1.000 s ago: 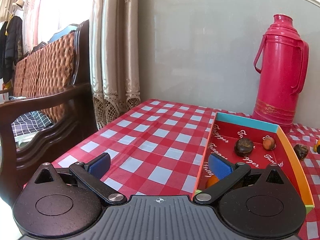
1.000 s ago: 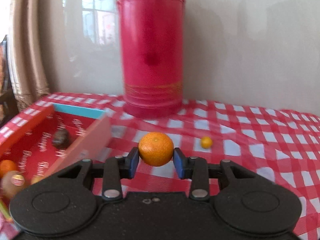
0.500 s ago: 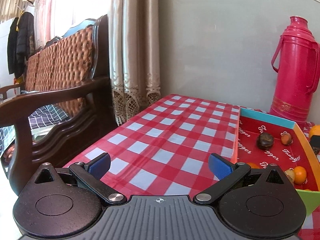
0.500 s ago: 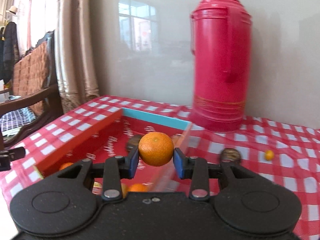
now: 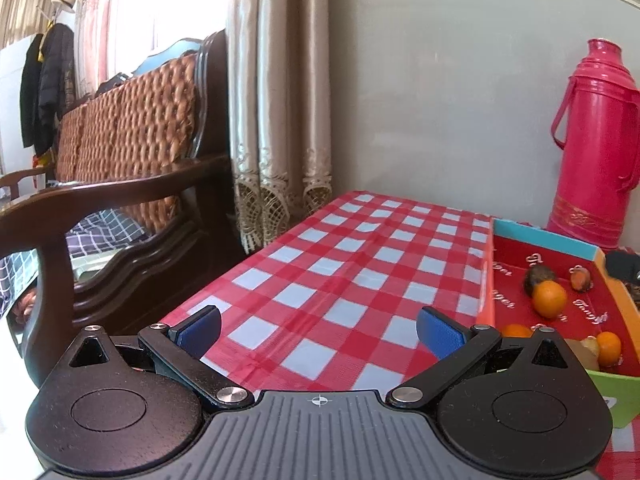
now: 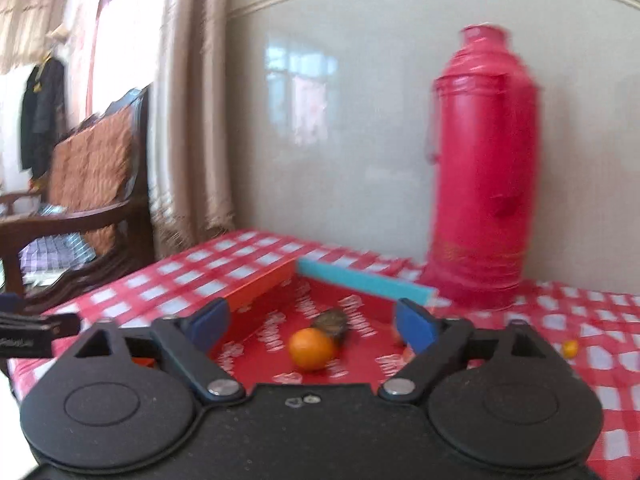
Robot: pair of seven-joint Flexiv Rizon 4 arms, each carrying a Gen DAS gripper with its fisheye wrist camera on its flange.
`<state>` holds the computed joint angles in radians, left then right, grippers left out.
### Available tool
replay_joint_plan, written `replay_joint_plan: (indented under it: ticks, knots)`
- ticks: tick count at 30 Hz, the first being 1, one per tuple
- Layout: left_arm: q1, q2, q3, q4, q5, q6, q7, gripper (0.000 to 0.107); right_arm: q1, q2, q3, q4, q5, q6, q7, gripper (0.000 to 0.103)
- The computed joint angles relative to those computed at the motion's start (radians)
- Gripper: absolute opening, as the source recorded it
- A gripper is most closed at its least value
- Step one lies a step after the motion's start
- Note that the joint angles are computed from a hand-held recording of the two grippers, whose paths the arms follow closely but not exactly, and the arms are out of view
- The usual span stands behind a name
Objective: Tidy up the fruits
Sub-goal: 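Carry the orange into the box and open the right tool, then reach the left tool to the other dark brown fruit and grasp it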
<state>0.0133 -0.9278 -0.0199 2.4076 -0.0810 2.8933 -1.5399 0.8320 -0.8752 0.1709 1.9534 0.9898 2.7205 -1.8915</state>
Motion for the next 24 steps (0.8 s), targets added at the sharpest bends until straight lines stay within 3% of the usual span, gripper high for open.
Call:
replay_joint_plan:
  ticks: [4, 15, 24]
  knots:
    - [-0.032, 0.007, -0.012, 0.001, -0.008, 0.009, 0.008, 0.103, -0.052, -0.010, 0.013, 0.064, -0.011, 0.089, 0.115, 0.097]
    - [-0.205, 0.017, -0.067, -0.057, -0.056, -0.026, 0.078, 0.103, -0.180, -0.053, 0.011, 0.263, -0.023, 0.186, 0.444, 0.097]
    - [-0.337, 0.008, -0.116, -0.154, -0.088, -0.107, 0.136, 0.103, -0.234, -0.129, -0.025, 0.369, -0.037, 0.269, 0.612, 0.097]
